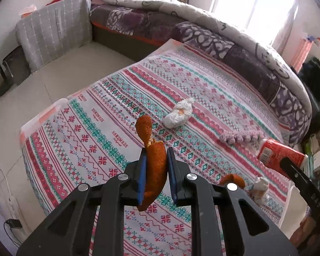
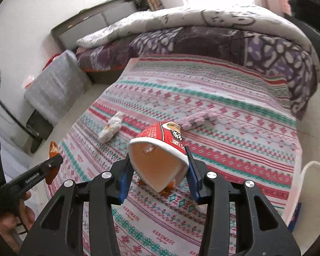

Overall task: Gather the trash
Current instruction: 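Carry the red can over the bin and open the right tool while the left tool holds the peel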

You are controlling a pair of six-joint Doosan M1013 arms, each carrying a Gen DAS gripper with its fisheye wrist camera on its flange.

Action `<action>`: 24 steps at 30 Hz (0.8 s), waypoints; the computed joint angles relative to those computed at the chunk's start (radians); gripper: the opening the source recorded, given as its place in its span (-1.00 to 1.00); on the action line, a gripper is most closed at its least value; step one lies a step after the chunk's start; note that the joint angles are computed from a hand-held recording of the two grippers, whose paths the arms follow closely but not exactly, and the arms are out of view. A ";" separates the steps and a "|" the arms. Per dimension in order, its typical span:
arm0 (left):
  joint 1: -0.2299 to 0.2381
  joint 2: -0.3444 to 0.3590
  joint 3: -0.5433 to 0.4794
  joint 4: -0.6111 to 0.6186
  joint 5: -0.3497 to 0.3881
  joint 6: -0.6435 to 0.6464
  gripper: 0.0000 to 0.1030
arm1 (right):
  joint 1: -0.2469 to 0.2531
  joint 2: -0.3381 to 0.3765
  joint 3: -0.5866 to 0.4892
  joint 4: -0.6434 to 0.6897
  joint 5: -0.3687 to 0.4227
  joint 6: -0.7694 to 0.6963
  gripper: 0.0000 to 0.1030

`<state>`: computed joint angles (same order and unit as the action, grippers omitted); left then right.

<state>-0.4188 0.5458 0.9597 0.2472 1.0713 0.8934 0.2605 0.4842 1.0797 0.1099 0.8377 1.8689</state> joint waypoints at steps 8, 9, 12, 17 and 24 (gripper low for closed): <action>-0.019 0.003 -0.019 0.010 -0.012 -0.016 -0.64 | -0.015 -0.037 0.045 -0.040 -0.039 0.066 -0.19; -0.022 0.004 -0.023 0.009 -0.013 -0.013 -0.64 | -0.017 -0.041 0.049 -0.043 -0.041 0.069 -0.19; -0.032 0.011 -0.037 0.008 -0.013 -0.005 -0.64 | -0.024 -0.055 0.064 -0.051 -0.050 0.077 -0.19; -0.048 0.020 -0.057 -0.001 -0.016 0.008 -0.64 | -0.037 -0.075 0.086 -0.059 -0.059 0.088 -0.19; -0.072 0.039 -0.090 -0.021 -0.015 0.040 -0.64 | -0.057 -0.099 0.112 -0.071 -0.056 0.109 -0.19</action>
